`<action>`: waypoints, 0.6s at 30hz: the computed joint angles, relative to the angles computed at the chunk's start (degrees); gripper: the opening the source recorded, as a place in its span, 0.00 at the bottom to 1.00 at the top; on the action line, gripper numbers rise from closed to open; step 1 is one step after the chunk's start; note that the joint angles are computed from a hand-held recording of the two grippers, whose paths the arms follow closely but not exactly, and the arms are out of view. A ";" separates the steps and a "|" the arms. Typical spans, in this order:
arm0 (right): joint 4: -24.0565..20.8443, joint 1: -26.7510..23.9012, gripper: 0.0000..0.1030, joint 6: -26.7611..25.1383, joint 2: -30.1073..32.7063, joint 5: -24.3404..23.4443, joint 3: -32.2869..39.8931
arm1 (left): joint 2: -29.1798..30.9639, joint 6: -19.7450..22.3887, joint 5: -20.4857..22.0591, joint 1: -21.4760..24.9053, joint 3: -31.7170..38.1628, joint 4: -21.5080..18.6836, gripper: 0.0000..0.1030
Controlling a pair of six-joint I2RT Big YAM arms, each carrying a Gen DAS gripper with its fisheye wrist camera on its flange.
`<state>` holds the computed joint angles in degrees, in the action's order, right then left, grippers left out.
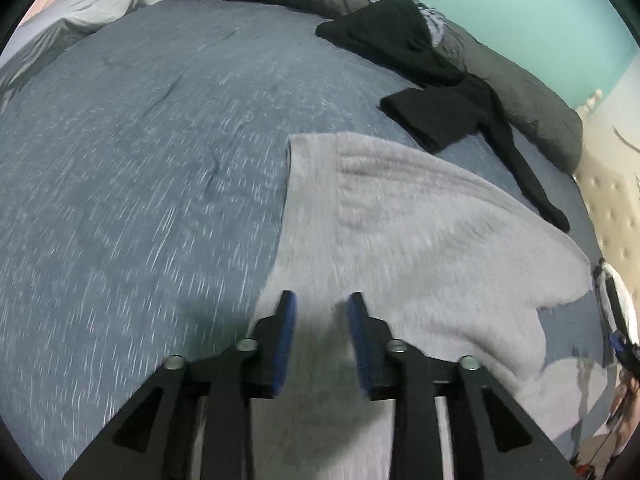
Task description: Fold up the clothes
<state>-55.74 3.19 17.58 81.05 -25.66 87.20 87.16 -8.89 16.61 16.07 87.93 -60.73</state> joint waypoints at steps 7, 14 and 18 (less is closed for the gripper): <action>7.02 7.36 0.31 5.36 3.58 -0.50 -1.56 | 6.99 -1.14 0.29 0.67 7.42 0.65 0.43; 10.21 10.99 0.31 5.30 4.41 -0.31 -4.70 | 13.18 -1.53 -0.14 0.60 13.82 0.88 0.43; 14.51 11.93 0.31 8.44 3.12 -0.88 -7.86 | 15.44 -2.06 1.65 0.24 15.96 1.55 0.42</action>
